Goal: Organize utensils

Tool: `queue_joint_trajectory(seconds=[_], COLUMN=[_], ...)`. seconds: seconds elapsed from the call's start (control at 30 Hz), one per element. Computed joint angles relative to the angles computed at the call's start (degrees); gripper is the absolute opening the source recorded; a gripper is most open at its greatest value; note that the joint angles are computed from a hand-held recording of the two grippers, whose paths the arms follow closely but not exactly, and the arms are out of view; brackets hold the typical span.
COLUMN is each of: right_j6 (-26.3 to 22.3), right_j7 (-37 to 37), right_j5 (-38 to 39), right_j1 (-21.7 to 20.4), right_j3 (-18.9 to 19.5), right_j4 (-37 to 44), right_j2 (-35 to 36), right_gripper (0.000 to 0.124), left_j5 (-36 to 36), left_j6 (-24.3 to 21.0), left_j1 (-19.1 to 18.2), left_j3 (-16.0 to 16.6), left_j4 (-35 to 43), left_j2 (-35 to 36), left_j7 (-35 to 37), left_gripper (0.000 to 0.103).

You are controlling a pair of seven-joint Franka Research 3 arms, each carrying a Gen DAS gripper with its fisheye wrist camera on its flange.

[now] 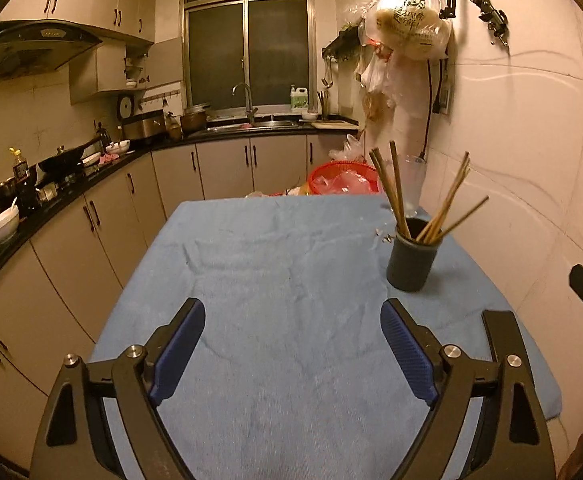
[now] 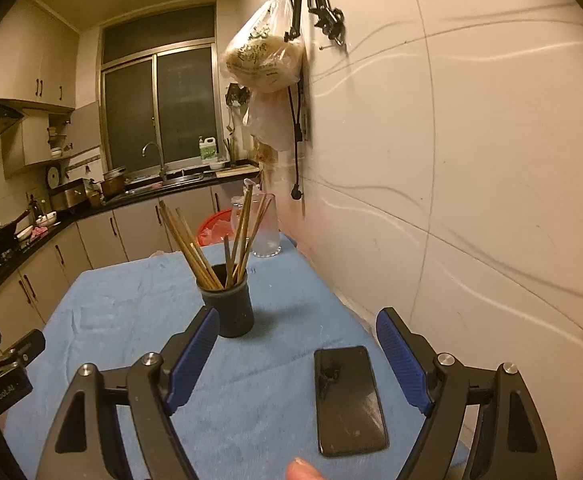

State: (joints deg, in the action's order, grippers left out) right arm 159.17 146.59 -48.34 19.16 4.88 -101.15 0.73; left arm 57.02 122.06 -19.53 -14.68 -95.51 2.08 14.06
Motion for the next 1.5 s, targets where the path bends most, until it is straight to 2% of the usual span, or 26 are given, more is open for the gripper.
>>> queue_joint_trajectory(seconds=[0.27,0.37,0.87,1.5], right_j6=[-1.22,-1.54,-3.39,-3.58], right_j7=[-1.09,-2.02,-7.14,-9.48], right_j5=[0.15,1.01,6.45,8.8], right_j1=[0.36,0.77,4.04,5.91], right_j3=[1.06,0.86,-2.12,-3.86], right_j4=[-0.79,0.06,5.11,5.54], right_j2=[-0.3,0.52,6.2,7.39], right_gripper=[0.084,0.084,0.084,0.084], left_j5=[0.83,0.2,-1.94,-2.81], left_j6=[-0.95,0.53,0.53,0.53], left_j1=[-0.53,-0.28,-0.28,-0.5], left_j3=[-0.54,-0.38,0.87,1.43], left_j4=[-1.38,-2.15,0.18,0.2], left_j2=[-0.31,-0.57,2.48,2.78], left_j7=[0.34,0.2,2.47,2.21], left_gripper=[0.091,0.091,0.091,0.091])
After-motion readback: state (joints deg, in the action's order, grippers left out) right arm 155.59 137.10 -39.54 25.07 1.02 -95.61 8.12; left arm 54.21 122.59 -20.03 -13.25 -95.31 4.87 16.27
